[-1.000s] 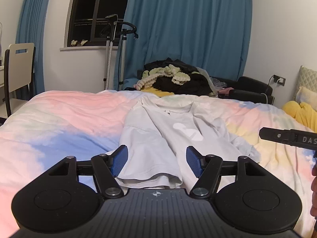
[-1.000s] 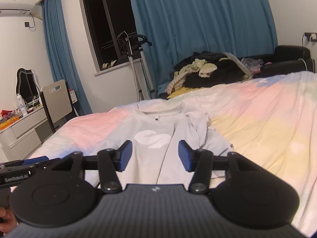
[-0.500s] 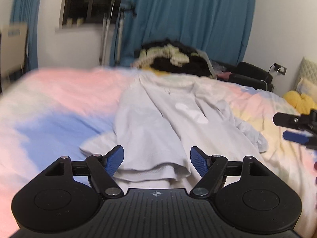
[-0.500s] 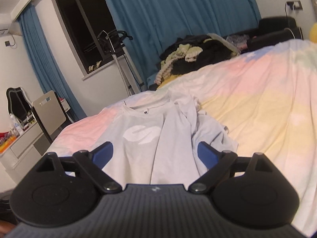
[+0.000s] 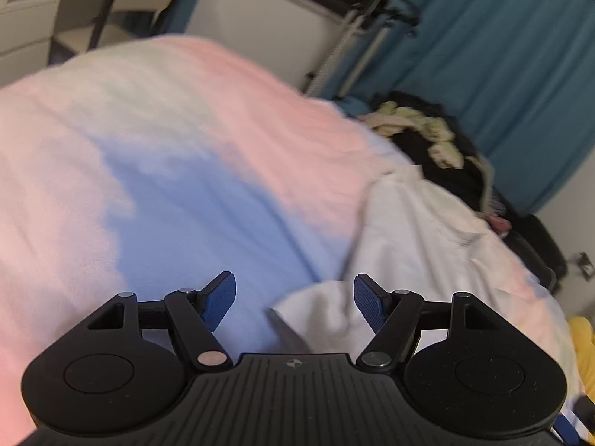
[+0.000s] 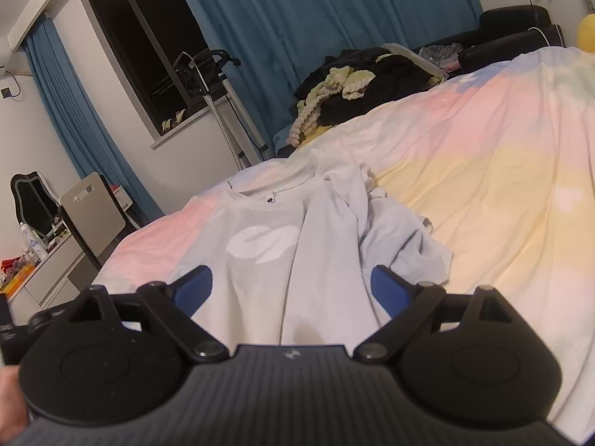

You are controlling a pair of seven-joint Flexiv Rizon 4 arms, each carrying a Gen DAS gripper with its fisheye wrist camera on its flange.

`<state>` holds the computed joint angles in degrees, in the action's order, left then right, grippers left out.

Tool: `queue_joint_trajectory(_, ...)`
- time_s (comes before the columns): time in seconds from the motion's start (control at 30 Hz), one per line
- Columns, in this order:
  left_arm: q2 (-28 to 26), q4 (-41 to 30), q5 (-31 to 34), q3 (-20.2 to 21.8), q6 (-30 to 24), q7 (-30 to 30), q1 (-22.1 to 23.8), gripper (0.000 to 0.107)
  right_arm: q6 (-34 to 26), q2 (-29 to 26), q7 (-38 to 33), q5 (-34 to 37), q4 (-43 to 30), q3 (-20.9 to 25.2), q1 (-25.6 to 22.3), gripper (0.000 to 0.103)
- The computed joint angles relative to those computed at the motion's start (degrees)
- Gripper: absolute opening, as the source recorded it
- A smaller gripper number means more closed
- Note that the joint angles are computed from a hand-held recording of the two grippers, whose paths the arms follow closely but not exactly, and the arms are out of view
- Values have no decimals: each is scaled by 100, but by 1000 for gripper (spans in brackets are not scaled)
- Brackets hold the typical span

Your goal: Fold clothes

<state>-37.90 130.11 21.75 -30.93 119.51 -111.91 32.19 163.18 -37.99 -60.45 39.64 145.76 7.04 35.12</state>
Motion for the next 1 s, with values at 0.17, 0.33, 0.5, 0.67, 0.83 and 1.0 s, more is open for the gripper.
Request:
queue_joint_trajectory(0.17,-597,-71,408,-975,-381,128,812,51,-30,-35,62,-96,18,10,-60,93)
queue_joint_trajectory(0.33,-685,31,115,-1295,-330,413,1025,4,-111,-37,77,-170,-16,-19,-90,93)
queue_joint_trajectory(0.5,-395,-337,-22,-1502,-203,268,1202,4,-417,0,-493,555,-294,-306,246,93)
queue_joint_trajectory(0.67,107,-1217,-408,-1249,-641,382,874,4,-492,0,-560,622,-404,-232,126,93)
queue_joint_trajectory(0.83,264,-2308,-1265,358,-1201,1091,-628,4,-615,-32,-866,675,-603,-329,153,93)
queue_joint_trajectory(1.0,-215,-2871,-1827,1303,-1493,1745,-1466,4,-703,-212,-1243,617,-883,-485,120,93)
